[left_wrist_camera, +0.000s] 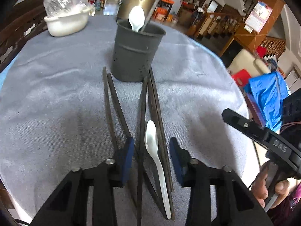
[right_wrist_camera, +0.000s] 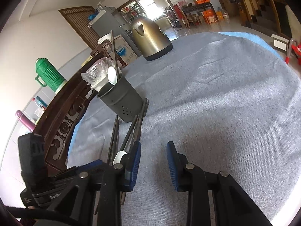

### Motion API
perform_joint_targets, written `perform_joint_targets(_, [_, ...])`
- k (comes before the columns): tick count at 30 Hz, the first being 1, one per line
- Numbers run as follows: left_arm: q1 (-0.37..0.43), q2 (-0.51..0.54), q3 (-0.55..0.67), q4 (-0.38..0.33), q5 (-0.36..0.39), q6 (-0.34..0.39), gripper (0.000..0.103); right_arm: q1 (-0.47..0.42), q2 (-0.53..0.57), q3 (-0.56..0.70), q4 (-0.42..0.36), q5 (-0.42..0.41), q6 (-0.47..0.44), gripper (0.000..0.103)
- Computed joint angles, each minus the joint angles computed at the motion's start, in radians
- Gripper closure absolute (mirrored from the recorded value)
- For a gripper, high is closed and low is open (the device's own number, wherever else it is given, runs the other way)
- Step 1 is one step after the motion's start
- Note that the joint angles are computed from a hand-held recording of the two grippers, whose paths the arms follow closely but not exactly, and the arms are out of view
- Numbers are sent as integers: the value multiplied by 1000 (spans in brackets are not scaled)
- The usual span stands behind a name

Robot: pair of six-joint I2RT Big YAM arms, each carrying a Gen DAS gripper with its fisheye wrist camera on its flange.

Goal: Organize utensils
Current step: 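Grasp the second white spoon with the left tool while the right tool grasps another chopstick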

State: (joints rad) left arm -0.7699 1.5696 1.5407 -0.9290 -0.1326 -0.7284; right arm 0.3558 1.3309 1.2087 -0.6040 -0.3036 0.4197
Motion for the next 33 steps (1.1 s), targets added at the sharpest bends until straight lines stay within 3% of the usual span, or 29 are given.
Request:
perform_joint_targets(7, [20, 60, 56, -64, 38, 32, 89, -6, 14, 6, -8, -10, 9, 72])
perform_joint_targets(11, [27, 67, 56, -63, 49, 39, 94, -9, 37, 26, -24, -47, 20, 72])
perform_joint_targets(17, [35, 37, 21, -35, 51, 38, 94, 8, 157, 141, -121, -135, 36, 72])
perform_joint_targets(24, [54, -57, -60, 34, 59, 9, 94, 68, 272, 273, -230, -75, 2, 73])
perform_joint_targets(29, [77, -110, -105, 52, 43, -23, 94, 111, 304, 320, -294, 65, -35, 83])
perform_joint_targets(33, [89, -137, -129, 65, 40, -53, 96, 114, 295, 320, -316, 132, -35, 84])
